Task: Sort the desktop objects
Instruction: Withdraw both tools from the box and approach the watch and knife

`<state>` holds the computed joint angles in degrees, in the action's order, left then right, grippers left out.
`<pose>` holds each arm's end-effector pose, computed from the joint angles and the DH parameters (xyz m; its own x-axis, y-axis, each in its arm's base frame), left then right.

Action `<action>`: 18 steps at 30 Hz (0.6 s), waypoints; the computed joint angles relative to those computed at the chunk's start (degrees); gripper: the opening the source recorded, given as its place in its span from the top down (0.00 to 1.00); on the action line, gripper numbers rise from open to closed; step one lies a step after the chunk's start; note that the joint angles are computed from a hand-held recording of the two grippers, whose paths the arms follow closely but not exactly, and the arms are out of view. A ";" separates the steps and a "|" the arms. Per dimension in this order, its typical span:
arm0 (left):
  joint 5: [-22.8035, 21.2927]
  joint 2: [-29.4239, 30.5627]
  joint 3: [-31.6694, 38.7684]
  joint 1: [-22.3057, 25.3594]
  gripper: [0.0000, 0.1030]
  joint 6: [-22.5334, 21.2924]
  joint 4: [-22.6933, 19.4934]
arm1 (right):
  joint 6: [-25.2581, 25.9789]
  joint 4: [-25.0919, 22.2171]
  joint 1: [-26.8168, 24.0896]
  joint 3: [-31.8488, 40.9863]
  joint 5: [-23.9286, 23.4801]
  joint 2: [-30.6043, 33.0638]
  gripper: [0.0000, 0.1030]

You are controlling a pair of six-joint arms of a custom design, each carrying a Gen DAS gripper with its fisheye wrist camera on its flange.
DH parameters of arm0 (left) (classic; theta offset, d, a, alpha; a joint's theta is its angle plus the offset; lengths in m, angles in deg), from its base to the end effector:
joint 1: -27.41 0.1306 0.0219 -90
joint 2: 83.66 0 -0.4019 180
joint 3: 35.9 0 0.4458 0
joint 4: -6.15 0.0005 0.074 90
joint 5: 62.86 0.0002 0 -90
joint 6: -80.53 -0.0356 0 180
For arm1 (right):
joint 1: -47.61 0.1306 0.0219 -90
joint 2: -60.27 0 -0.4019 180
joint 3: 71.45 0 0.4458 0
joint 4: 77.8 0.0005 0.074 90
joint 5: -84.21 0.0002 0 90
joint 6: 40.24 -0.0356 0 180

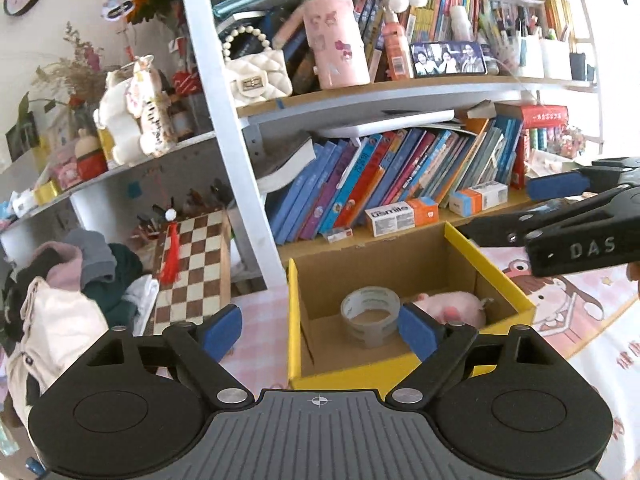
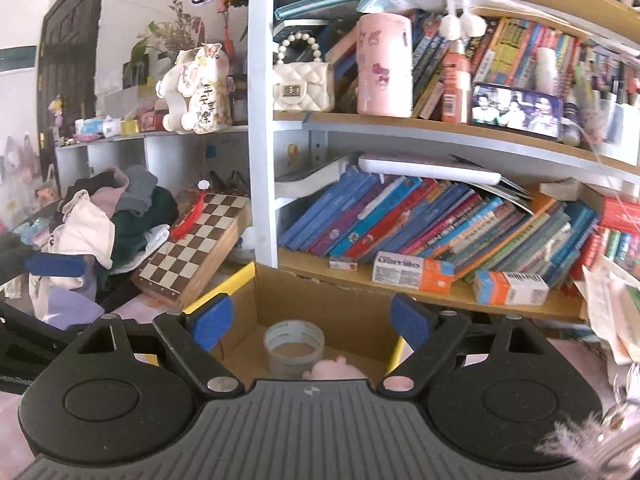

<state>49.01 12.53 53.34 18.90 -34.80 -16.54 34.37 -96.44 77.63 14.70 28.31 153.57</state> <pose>0.5920 -0.1025 0.4231 -0.2463 0.4383 -0.8644 0.6228 0.7550 0.2053 0.5128 0.2727 0.4311 -0.3572 0.0474 -0.9328 0.1220 0.9925 0.0038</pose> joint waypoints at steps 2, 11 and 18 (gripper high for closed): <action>1.29 -0.77 -1.09 1.04 0.14 -0.13 -0.24 | -1.50 -1.35 1.23 -0.51 2.16 -0.61 0.17; 4.42 -2.87 -5.60 5.34 0.14 1.00 -2.44 | -11.58 -10.16 6.65 -2.79 11.29 -1.72 0.15; 4.95 -3.90 -8.56 7.87 0.14 0.34 -4.27 | -25.16 -21.33 10.24 -3.50 16.22 -0.31 0.13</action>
<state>53.96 8.63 44.78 26.77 -34.46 -20.81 9.21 -117.76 87.87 11.19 44.53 153.26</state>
